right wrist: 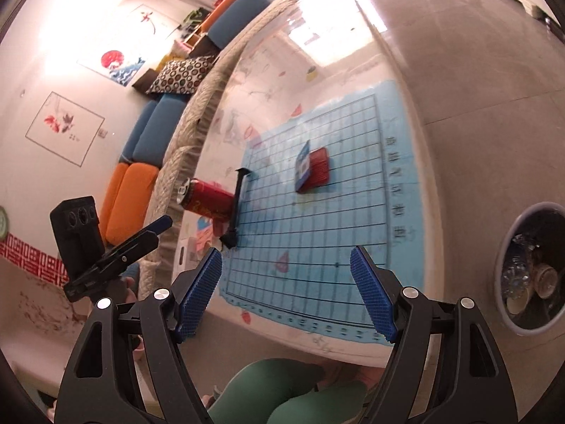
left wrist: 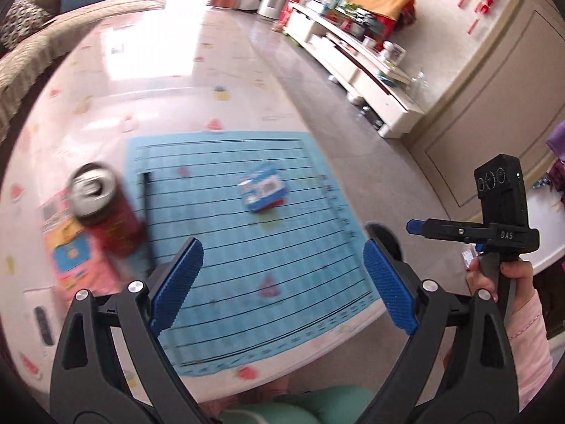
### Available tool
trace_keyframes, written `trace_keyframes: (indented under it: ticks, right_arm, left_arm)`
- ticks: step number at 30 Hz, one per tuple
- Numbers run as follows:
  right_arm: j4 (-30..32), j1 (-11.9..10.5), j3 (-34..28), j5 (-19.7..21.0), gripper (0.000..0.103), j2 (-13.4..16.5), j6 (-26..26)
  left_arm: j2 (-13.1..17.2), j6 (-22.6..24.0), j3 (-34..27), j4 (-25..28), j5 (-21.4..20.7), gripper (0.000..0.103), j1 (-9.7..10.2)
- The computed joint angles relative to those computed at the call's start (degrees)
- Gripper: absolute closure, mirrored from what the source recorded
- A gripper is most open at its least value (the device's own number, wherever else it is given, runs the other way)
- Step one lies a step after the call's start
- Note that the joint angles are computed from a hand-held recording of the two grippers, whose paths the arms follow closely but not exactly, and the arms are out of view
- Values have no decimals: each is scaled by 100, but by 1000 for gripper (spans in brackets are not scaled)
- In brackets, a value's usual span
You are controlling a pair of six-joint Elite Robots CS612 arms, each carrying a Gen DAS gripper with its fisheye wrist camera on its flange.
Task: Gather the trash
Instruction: 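Move both open tools back over the table toward the Haier box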
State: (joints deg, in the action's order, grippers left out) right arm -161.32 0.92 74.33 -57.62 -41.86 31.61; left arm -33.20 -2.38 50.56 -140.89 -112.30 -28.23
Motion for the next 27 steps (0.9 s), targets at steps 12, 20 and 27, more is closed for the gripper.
trace_keyframes:
  ticks: [12,20,27]
  right_arm:
    - [1108,434,-1350,265,27,677,-361]
    - [1954,612,-2333,371,27,1187,-671]
    - [2766,734,-3345,303,29,1754,-800]
  left_arm:
    - [-238,-269,621,-427,312,8,511]
    - [-188,-436,798,-345,614,7,743]
    - [54,-633,605,-185,607,7,932]
